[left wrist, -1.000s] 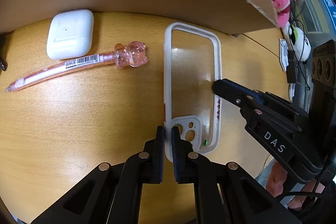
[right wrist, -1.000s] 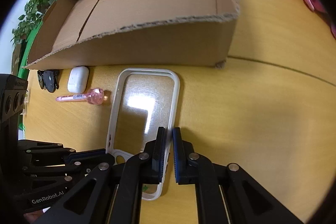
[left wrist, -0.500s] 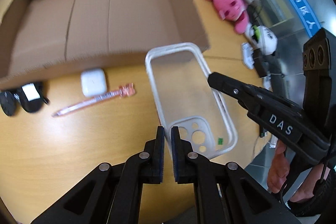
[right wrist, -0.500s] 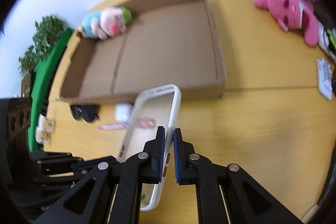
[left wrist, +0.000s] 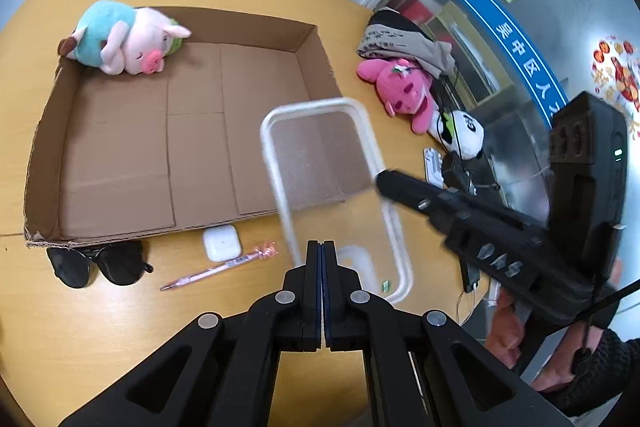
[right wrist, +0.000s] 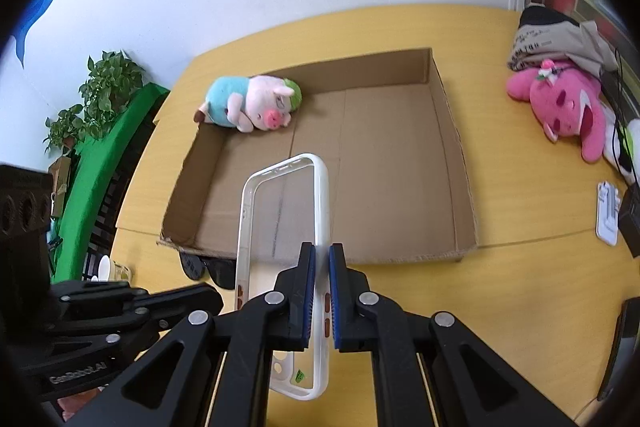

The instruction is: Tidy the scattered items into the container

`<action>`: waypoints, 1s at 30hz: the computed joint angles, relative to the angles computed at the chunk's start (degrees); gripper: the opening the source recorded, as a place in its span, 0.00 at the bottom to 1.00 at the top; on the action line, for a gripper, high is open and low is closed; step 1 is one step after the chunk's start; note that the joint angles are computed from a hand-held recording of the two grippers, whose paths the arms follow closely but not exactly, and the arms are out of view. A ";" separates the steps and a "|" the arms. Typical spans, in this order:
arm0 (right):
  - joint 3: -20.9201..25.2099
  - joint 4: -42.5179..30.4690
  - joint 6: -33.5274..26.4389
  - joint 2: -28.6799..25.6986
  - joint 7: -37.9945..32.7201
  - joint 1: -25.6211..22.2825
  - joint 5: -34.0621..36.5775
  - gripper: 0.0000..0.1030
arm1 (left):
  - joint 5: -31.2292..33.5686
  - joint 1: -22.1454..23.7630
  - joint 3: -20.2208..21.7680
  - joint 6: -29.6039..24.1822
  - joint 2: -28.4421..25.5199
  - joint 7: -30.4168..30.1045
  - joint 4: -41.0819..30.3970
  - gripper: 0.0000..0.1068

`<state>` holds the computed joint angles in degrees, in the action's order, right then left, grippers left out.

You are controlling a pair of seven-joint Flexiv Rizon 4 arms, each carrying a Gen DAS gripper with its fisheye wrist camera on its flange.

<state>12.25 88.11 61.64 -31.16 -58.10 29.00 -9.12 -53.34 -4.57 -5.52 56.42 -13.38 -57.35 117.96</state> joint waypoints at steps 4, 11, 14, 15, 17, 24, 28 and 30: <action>-0.65 -3.19 -0.64 -1.27 0.27 0.61 -0.87 0.06 | -6.06 1.58 -0.99 -1.26 -2.13 1.34 0.10 0.33; -0.36 -8.19 -3.37 -3.56 -1.58 0.26 -0.16 0.06 | -20.74 2.35 -2.51 -6.51 -5.87 10.20 -2.33 0.36; -0.47 -9.70 -4.68 -4.65 -2.24 0.11 0.34 0.06 | -19.20 2.43 -2.06 -8.42 -7.44 8.52 -4.22 0.17; -0.52 -10.25 -5.00 -5.07 -2.41 0.02 0.57 0.06 | -18.84 2.42 -2.02 -8.41 -7.74 8.15 -4.64 0.16; -0.55 -11.38 -5.42 -5.91 -2.84 -0.29 1.09 0.06 | -18.62 2.51 -1.97 -7.98 -8.11 7.06 -5.38 0.09; 0.10 -19.00 -7.26 -11.11 -5.84 -1.26 3.44 0.05 | -9.36 3.27 -1.03 -5.84 -9.84 0.08 -10.89 0.07; 0.78 -28.35 -9.97 -16.60 -9.12 -1.24 4.74 0.05 | -2.65 5.05 -1.12 -6.22 -13.17 -4.91 -16.88 0.07; 0.83 -33.75 -11.72 -19.57 -10.79 -0.95 5.42 0.05 | 0.10 6.10 -1.36 -6.52 -15.06 -6.56 -20.00 0.07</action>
<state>13.08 54.36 49.92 -50.73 -68.88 28.05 -3.70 -53.24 1.53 -6.88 49.89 -28.44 -63.91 97.95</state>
